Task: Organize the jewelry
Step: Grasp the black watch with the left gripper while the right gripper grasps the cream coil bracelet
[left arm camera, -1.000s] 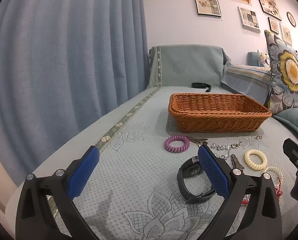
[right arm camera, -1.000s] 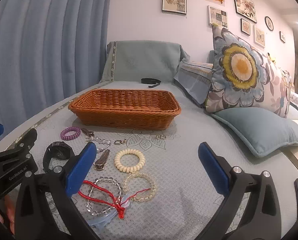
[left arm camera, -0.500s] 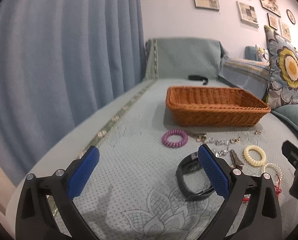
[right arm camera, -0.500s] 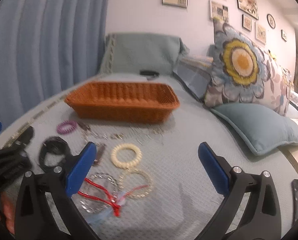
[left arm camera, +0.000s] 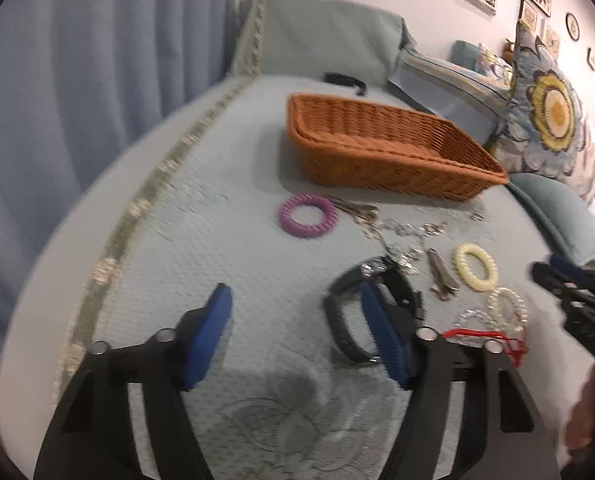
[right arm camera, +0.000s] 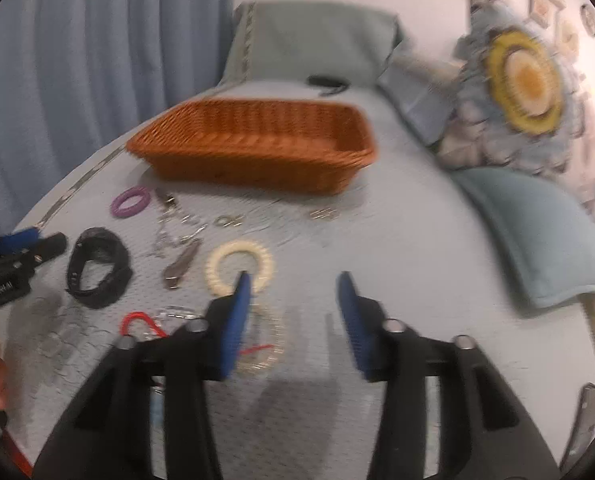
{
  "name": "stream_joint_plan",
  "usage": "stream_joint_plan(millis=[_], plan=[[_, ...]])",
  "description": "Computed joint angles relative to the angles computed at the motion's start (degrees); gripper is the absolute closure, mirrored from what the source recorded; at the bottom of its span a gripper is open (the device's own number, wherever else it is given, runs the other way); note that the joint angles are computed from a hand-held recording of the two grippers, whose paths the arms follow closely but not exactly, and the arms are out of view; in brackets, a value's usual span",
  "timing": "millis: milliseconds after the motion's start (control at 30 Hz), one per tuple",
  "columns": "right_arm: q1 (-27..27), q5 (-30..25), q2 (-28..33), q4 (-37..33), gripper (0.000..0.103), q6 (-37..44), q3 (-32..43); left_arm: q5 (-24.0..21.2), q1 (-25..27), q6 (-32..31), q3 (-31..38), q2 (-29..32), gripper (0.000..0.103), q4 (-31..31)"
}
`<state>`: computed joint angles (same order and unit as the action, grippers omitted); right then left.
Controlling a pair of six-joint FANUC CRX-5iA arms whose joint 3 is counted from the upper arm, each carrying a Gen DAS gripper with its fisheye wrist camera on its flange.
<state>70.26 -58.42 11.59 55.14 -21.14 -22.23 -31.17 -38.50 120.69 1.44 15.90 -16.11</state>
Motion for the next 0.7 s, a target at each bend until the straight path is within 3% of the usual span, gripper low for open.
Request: stream_joint_plan(millis=[133, 200, 367, 533, 633, 700], plan=[[-2.13, 3.62, 0.98, -2.99, 0.067, 3.88, 2.20, 1.55, 3.35, -13.96, -2.01, 1.68, 0.054, 15.55], [-3.01, 3.71, 2.05, -4.16, 0.067, 6.51, 3.70, 0.80, 4.07, -17.38, -1.75, 2.79, 0.054, 19.57], [-5.59, 6.92, 4.17, -8.47, 0.067, 12.42, 6.29, -1.48, 3.61, -19.16, 0.21, 4.81, 0.058, 20.29], [-6.57, 7.11, 5.80, -10.37, 0.067, 15.16, 8.19, -6.38, 2.85, -19.26, 5.69, 8.28, 0.074, 18.76], [-6.94, 6.55, 6.70, -11.10, 0.067, 16.52, 9.36, -8.56, 1.48, -16.06, 8.35, 9.17, 0.081, 13.30], [-6.95, 7.53, 6.45, -10.44, 0.076, 15.89, 8.71, -8.25, 0.96, -14.46, 8.32, 8.86, 0.084, 10.87]])
